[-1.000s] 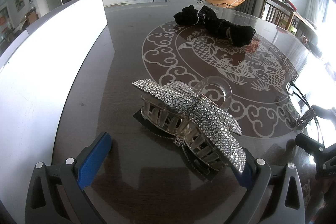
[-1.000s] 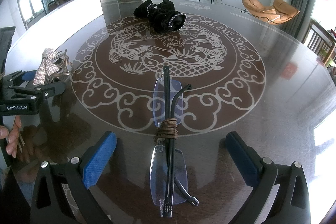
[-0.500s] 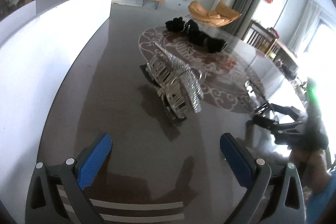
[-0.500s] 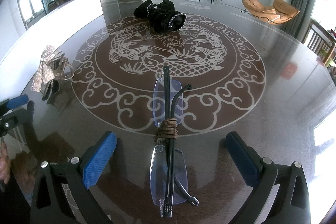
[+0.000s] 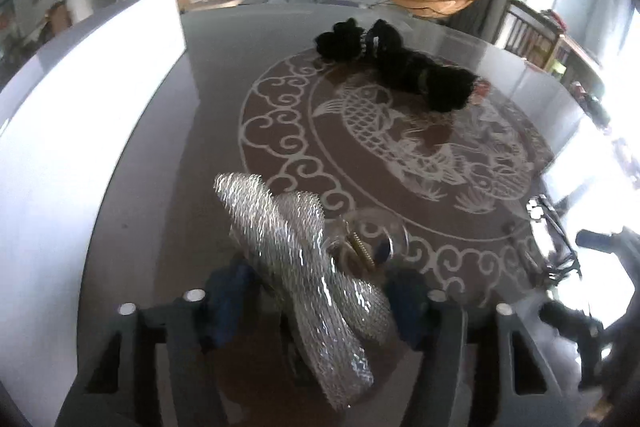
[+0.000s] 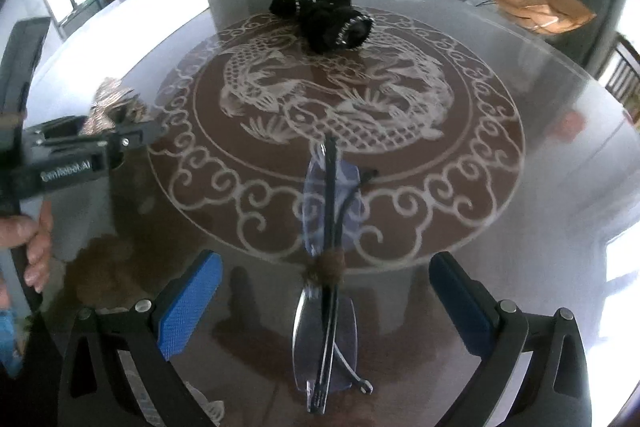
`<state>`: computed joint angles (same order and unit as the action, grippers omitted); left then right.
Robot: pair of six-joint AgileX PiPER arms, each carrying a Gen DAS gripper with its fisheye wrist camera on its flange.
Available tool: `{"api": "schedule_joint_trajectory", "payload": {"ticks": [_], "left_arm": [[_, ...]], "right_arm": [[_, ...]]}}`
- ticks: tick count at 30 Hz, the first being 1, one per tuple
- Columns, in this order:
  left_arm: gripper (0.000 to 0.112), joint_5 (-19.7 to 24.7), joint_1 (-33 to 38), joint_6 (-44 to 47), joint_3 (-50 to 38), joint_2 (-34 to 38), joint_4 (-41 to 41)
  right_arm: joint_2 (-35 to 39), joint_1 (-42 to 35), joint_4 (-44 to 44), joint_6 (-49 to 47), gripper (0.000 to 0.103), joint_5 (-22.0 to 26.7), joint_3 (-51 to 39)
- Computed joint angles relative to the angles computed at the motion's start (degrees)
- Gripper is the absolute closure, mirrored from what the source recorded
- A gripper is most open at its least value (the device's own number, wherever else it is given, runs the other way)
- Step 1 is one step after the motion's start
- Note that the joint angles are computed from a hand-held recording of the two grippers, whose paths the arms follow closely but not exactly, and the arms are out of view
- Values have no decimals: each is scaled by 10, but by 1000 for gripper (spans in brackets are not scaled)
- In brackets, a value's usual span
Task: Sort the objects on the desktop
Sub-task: 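Carry the hair clip and glasses into the bin and open both tools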
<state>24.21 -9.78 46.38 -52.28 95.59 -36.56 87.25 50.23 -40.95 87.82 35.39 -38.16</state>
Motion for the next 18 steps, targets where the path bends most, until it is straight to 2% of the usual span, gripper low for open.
{"api": "schedule_joint_trajectory", "payload": {"ticks": [1, 3, 4, 5, 8, 13, 15, 16, 18], "left_arm": [[57, 7, 8, 21, 5, -8, -17], [57, 21, 25, 63, 16, -26, -50], [57, 34, 36, 81, 25, -38, -65], [57, 51, 51, 104, 28, -45, -84], [57, 123, 110, 155, 39, -88, -129], [57, 289, 241, 179, -5, -152, -157], [57, 354, 310, 187, -54, -149, -167], [57, 384, 346, 185, -90, -135, -169], [57, 418, 396, 174, -153, -103, -167]], "right_arm": [[0, -11, 18, -32, 7, -4, -7], [5, -37, 77, -117, 60, -16, -24], [12, -34, 82, -131, 71, 8, -39], [15, -40, 110, -164, 75, 13, -50], [9, -33, 140, -191, 75, 62, -75], [-21, -15, 133, -203, 75, 120, -149], [-11, -6, 124, -216, 91, 138, -215], [-2, -2, 121, -221, 91, 143, -247], [35, 10, 110, -237, 91, 151, -341]]}}
